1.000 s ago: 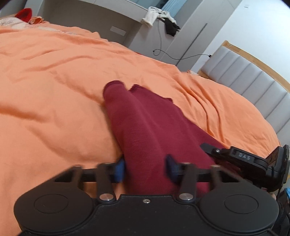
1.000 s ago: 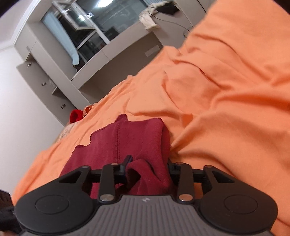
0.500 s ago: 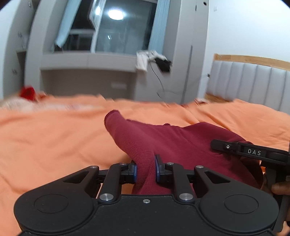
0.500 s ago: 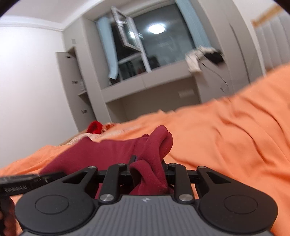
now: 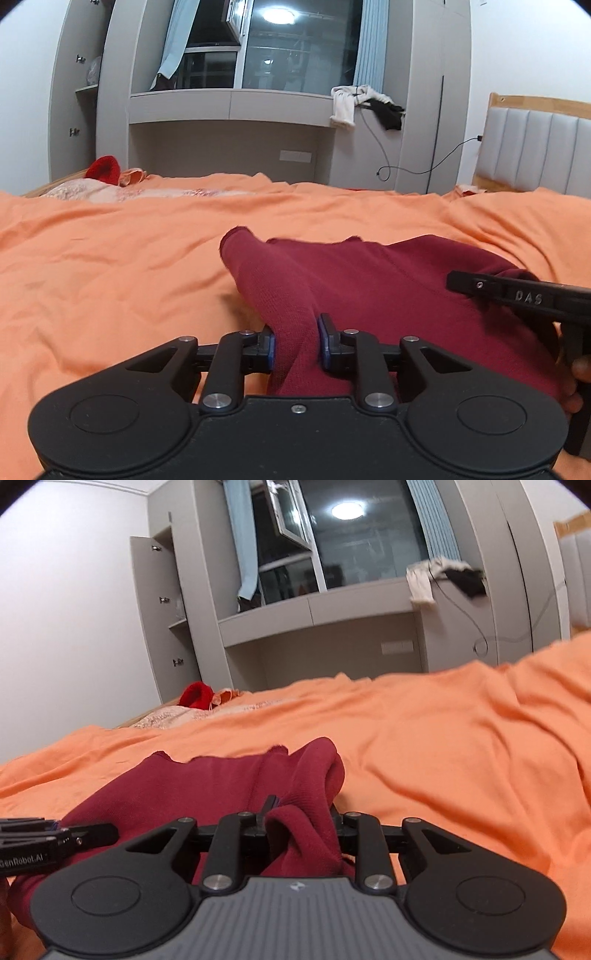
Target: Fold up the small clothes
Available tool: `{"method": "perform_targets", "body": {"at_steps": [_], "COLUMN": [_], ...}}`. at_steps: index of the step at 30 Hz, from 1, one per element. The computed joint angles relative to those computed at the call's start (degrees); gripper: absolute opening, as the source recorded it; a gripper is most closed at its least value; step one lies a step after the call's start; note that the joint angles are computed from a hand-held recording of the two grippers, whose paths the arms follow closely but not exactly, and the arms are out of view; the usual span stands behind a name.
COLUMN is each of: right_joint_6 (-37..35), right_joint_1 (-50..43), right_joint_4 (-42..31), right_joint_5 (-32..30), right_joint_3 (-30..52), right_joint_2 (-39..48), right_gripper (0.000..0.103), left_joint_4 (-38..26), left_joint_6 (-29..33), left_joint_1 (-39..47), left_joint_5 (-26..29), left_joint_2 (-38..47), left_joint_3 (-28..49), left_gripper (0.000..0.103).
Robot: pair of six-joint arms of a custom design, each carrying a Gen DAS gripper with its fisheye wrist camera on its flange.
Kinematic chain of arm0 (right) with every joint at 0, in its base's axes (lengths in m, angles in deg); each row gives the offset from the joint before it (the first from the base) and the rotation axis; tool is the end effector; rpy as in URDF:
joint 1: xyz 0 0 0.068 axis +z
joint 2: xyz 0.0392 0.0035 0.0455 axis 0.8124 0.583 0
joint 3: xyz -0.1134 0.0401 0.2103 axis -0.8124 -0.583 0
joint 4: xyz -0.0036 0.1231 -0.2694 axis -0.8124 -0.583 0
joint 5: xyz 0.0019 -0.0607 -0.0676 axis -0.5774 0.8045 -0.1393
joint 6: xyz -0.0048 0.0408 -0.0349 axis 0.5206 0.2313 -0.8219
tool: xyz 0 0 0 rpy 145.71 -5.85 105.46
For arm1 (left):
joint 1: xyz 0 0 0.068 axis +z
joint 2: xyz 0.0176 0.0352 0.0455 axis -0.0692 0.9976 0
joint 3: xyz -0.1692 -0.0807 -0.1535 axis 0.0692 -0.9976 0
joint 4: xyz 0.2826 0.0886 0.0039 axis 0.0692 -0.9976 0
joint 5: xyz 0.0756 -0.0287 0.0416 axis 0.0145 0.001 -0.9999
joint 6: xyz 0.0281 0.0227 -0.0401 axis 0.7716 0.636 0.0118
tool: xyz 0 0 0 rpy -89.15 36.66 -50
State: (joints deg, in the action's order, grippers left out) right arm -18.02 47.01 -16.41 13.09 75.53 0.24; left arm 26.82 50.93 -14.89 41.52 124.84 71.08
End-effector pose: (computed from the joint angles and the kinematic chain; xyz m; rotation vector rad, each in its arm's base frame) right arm 0.2551 -0.0199 0.1150 -0.0012 1.9626 0.3478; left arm 0.2599 -0.0539 0.0661 0.2256 2.0201 -0.2475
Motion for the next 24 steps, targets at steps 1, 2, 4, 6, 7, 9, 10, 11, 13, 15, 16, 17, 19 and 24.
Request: {"method": "perform_targets", "body": {"at_steps": [1,2,4,6,7,9,10,11,13,15,16,17,19,24], "right_joint_6": [0.1,0.1,0.1,0.1,0.3,0.5,0.6,0.7,0.9,1.2,1.5,1.7,1.9,1.7], "right_joint_1": [0.1,0.2,0.5,-0.4,-0.4,-0.8,-0.9,-0.9,-0.9,-0.9,-1.0,-1.0,-1.2,-1.0], "right_joint_4": [-0.7,-1.0,-1.9,-2.1,-2.1,-2.1,-2.1,-2.0,-2.3,-2.6,-2.7,-2.8,-2.5,-3.1], "right_joint_5": [0.3,0.7,1.5,0.9,1.1,1.2,1.2,1.2,1.7,2.3,2.5,2.7,2.9,4.0], "right_joint_3": [0.2,-0.2,-0.4,-0.8,-1.1,-1.1,-1.1,-1.3,-1.4,-1.5,-1.8,-1.7,-2.1,-3.1], "right_joint_2": [0.1,-0.3,-0.5,-0.6,-1.0,-1.0,-1.0,-1.1,-1.5,-2.2,-2.6,-2.7,-3.3,-5.8], "right_gripper": [0.03,0.031,0.035,0.038,0.041,0.044,0.045,0.045,0.052,0.064,0.074,0.078,0.085,0.098], "left_joint_4": [0.0,-0.1,-1.0,-1.6,-1.9,-2.3,-2.4,-2.6,-3.1,-3.9,-4.3,-4.5,-4.8,-5.6], "left_joint_6": [0.0,-0.1,-0.5,-1.1,-1.3,-1.9,-2.1,-2.4,-2.8,-3.6,-4.2,-4.8,-6.1,-8.0], "left_joint_1": [0.2,0.4,0.5,0.9,1.0,0.9,1.0,0.8,0.9,0.9,0.7,0.6,0.8,0.5], "left_joint_5": [-0.2,-0.3,-0.8,-0.9,-0.8,-1.0,-1.2,-1.6,-2.2,-3.1,-3.8,-4.2,-4.3,-4.8], "left_joint_2": [0.1,0.0,0.2,0.5,0.5,0.5,0.5,0.4,-0.2,-0.9,-1.4,-1.9,-2.9,-5.2], "left_joint_3": [0.0,-0.1,0.4,0.5,0.7,0.8,0.8,0.8,0.6,0.5,0.2,-0.1,-0.7,-1.8], "left_gripper": [0.029,0.03,0.033,0.035,0.035,0.036,0.038,0.04,0.047,0.056,0.063,0.066,0.075,0.088]}}
